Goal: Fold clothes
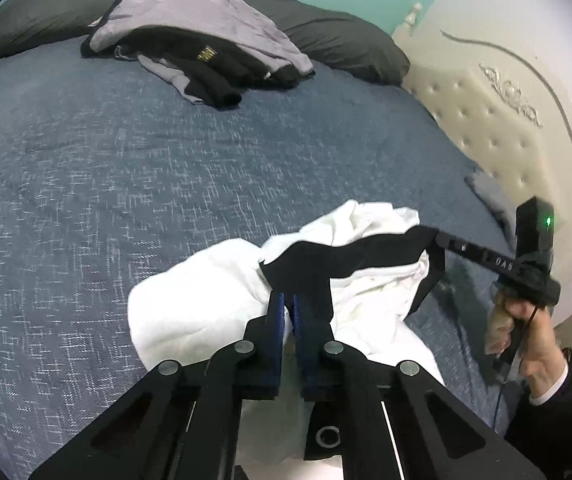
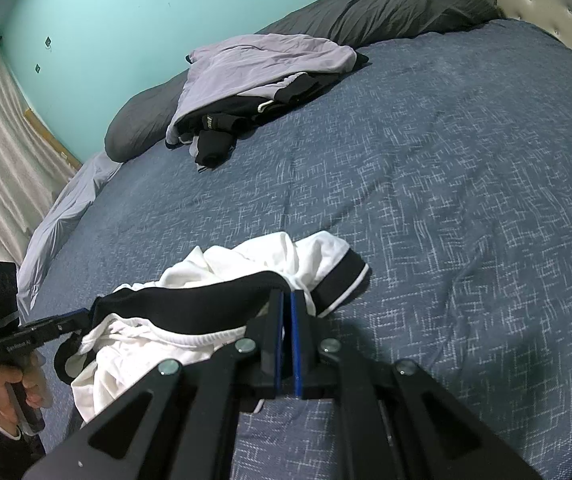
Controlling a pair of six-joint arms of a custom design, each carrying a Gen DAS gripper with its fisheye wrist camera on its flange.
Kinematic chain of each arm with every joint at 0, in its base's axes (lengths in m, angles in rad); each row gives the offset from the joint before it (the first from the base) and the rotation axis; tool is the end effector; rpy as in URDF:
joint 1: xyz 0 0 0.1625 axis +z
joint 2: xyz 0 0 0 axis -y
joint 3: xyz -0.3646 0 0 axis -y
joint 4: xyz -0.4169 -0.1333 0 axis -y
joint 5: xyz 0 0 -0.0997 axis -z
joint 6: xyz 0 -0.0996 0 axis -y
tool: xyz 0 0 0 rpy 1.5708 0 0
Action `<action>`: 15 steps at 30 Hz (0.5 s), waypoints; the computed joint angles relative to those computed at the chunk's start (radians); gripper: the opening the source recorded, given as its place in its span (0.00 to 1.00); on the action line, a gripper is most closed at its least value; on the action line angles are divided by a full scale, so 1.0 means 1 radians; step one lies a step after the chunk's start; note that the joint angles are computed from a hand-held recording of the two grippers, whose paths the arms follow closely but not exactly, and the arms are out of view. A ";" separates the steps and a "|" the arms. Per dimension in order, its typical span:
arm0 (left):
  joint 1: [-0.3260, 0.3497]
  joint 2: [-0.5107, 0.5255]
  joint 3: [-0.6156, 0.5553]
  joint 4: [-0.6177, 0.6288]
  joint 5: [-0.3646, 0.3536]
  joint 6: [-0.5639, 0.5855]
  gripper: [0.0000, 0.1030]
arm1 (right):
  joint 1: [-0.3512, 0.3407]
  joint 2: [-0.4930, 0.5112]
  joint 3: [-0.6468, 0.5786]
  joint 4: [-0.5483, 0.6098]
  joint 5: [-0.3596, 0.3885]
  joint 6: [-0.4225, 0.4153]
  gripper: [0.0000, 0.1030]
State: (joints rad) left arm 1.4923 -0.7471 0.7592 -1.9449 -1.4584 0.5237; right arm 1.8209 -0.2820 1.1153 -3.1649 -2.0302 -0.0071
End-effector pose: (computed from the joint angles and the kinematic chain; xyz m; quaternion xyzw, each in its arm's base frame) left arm 0.0803 -0.8215 0.3480 0.2816 0.9409 -0.1631 0.0936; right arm 0.2755 -0.7185 -0.0405 0.0321 -0.9075 0.3845 0.1660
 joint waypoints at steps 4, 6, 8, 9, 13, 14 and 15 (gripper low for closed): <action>0.013 0.015 -0.053 0.028 -0.043 -0.032 0.04 | -0.001 0.002 -0.001 -0.002 0.000 -0.003 0.04; 0.028 0.036 -0.108 0.066 -0.097 -0.067 0.04 | 0.000 0.003 -0.003 -0.005 -0.001 -0.006 0.04; 0.039 0.055 -0.150 0.089 -0.121 -0.093 0.04 | 0.000 0.005 -0.004 -0.009 0.000 -0.011 0.04; 0.044 0.065 -0.171 0.099 -0.130 -0.105 0.04 | 0.001 0.006 -0.005 -0.010 0.000 -0.014 0.04; 0.051 0.081 -0.200 0.100 -0.109 -0.124 0.01 | 0.006 0.015 -0.018 -0.007 -0.004 -0.025 0.04; 0.049 0.077 -0.189 0.086 -0.086 -0.118 0.01 | 0.007 0.019 -0.022 -0.006 -0.009 -0.027 0.04; 0.047 0.075 -0.181 0.079 -0.068 -0.114 0.01 | 0.006 0.018 -0.022 -0.006 -0.007 -0.029 0.04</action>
State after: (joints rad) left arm 1.5397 -0.6721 0.5777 -1.8662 -1.5268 0.4101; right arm 1.8273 -0.2635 1.0937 -3.1707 -2.0368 -0.0360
